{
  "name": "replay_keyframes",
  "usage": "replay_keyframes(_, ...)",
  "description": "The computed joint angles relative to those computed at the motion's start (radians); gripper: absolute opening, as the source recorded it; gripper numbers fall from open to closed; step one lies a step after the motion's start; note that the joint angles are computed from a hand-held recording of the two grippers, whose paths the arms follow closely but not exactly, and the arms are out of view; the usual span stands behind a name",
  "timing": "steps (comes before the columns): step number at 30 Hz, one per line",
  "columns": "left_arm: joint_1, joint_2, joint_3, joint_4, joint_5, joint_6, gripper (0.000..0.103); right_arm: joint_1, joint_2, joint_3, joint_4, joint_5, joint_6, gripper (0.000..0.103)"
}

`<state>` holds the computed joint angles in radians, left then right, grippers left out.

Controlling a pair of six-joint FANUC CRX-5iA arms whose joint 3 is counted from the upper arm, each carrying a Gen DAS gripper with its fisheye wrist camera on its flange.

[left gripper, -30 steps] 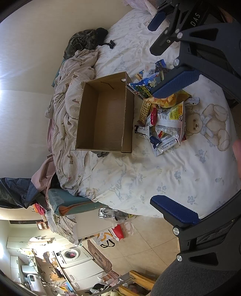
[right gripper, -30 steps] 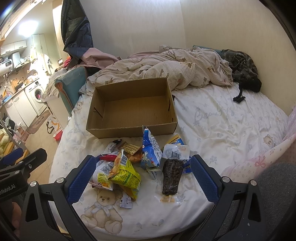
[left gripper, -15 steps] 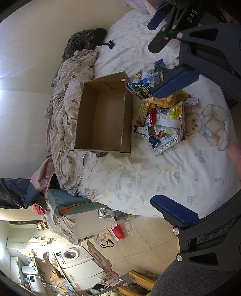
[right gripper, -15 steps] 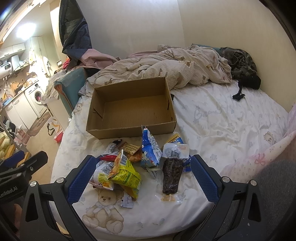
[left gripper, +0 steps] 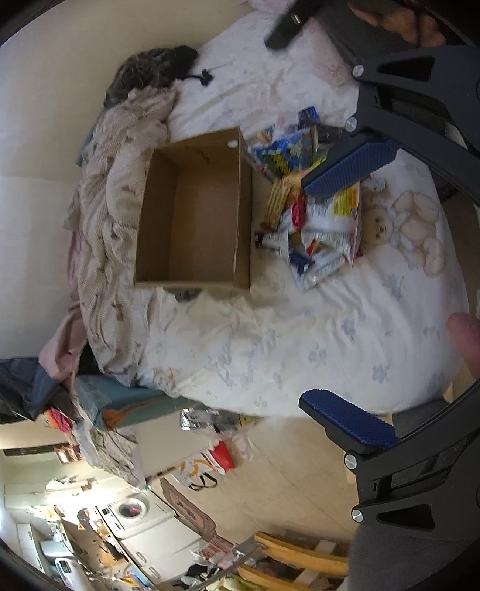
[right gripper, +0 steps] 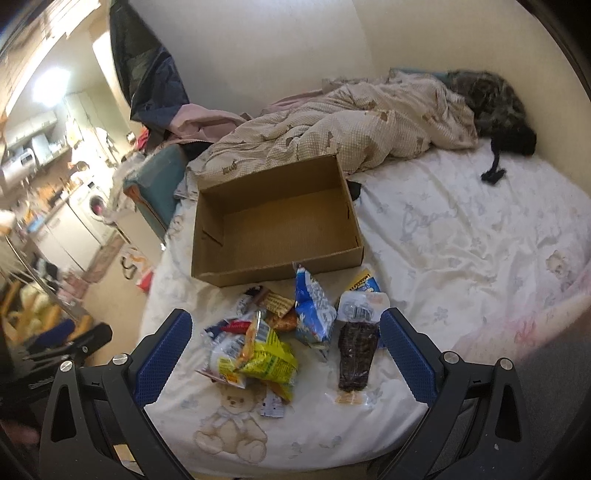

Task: Organize snacks
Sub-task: 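Grasp a white-and-red snack bar with the left gripper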

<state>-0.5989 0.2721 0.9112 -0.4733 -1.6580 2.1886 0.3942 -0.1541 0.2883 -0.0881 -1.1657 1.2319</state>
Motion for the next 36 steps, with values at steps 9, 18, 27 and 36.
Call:
replay_keyframes(9, 0.198, 0.092, 0.059, 0.250, -0.102, 0.030, 0.103, -0.156, 0.216, 0.287, -0.107, -0.224, -0.059, 0.103)
replay_keyframes(18, 0.258, 0.224, 0.053, 0.399, -0.138, 0.078, 0.079, -0.159, 0.242, 0.253, -0.136, -0.210, -0.038, 0.103)
replay_keyframes(27, 0.258, 0.331, 0.026, 0.508, -0.119, 0.115, 0.060, -0.133, 0.246, 0.218, -0.104, -0.178, -0.014, 0.103)
replay_keyframes(36, 0.243, 0.388, 0.077, 0.516, -0.162, 0.114, 0.061, -0.131, 0.274, 0.240, -0.101, -0.207, -0.009, 0.103)
